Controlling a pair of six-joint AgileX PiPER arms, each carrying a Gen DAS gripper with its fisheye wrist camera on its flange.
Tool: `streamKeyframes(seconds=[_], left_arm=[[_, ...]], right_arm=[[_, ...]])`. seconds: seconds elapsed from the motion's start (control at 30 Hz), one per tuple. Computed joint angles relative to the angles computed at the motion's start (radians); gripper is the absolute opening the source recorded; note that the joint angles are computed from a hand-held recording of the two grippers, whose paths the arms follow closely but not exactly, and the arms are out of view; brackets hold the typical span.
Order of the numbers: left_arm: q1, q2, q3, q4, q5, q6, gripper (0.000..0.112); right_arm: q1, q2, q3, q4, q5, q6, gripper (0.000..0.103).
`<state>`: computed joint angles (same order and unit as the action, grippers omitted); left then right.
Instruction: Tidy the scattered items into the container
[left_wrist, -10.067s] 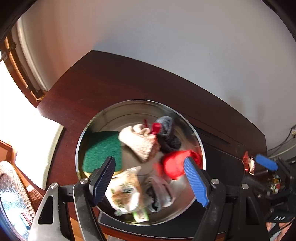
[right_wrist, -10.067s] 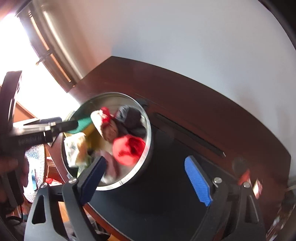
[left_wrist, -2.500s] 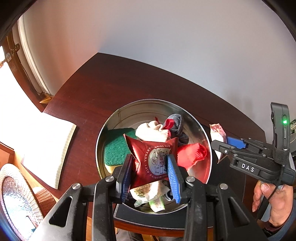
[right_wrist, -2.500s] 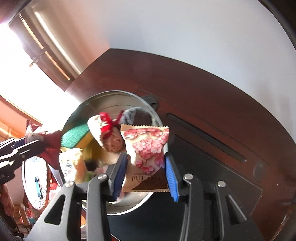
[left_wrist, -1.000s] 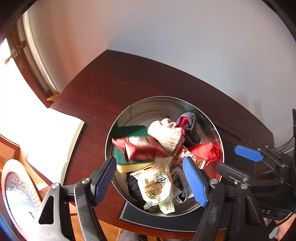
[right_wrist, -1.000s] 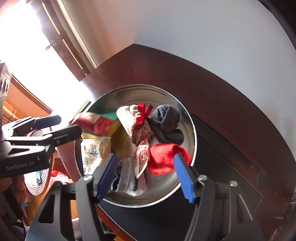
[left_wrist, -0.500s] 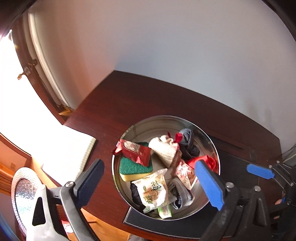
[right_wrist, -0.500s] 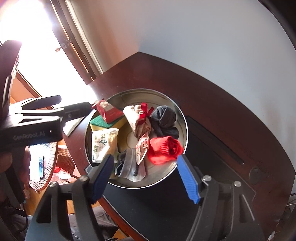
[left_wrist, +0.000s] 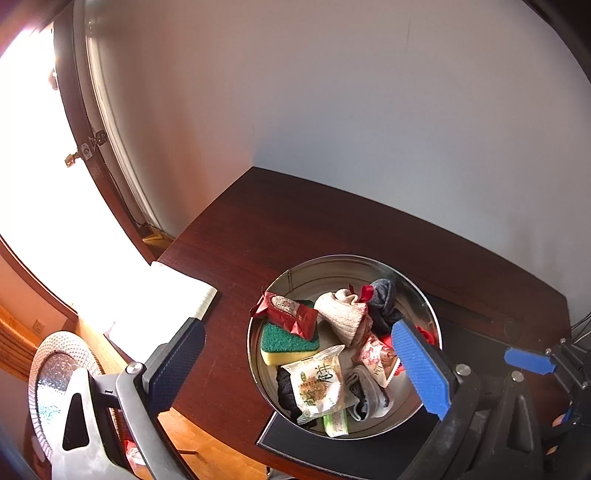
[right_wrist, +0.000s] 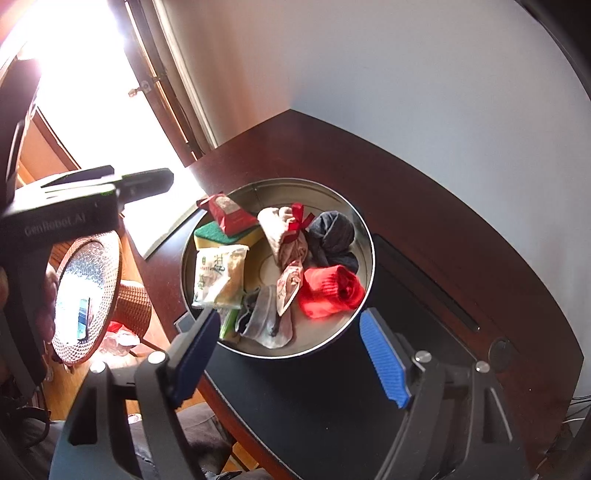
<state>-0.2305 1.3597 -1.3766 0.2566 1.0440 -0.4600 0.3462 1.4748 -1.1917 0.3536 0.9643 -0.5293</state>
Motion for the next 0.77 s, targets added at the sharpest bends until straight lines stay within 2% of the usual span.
streamKeyframes(seconds=[0.57, 0.77], left_arm=[[-0.062, -0.064, 0.007, 0.007, -0.015, -0.030, 0.102], [-0.042, -0.071, 0.006, -0.031, -0.022, -0.022, 0.102]], right_arm=[[-0.045, -0.061, 0.083, 0.023, 0.005, -0.049, 0.089], [-0.050, -0.058, 0.090, 0.029, 0.007, -0.062, 0.091]])
